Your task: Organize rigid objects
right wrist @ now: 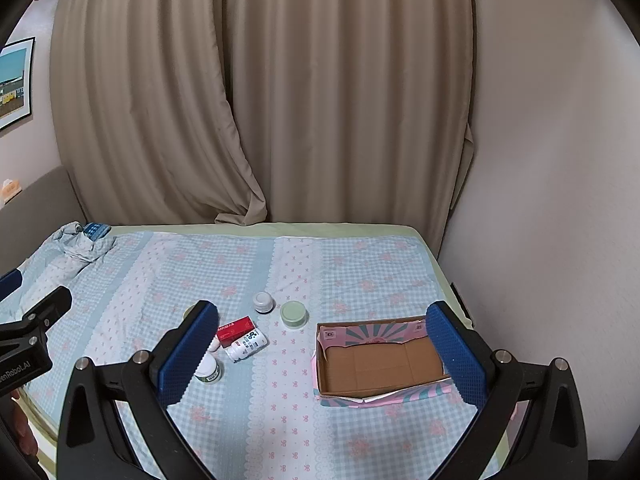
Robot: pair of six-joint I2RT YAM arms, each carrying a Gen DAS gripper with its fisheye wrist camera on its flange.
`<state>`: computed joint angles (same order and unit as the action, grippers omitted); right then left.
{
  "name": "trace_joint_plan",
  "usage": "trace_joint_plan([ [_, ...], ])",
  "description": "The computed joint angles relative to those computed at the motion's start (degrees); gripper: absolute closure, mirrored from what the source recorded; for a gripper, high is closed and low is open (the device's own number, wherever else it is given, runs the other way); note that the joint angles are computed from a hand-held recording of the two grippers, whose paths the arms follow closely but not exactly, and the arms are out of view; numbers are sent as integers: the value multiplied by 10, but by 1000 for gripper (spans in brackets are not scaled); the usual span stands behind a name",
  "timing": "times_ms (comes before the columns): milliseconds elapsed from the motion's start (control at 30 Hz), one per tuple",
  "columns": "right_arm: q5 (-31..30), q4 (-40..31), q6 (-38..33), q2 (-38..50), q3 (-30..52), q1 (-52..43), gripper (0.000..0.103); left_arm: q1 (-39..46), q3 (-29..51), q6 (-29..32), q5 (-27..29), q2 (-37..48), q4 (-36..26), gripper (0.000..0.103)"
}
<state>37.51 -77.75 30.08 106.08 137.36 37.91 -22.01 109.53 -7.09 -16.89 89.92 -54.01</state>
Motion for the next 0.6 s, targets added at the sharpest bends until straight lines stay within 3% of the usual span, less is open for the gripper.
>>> trace_joint_plan([
  [600,-16,13,-7,-5,-9,-7,0,-14,5,-11,-18,4,-3,0],
])
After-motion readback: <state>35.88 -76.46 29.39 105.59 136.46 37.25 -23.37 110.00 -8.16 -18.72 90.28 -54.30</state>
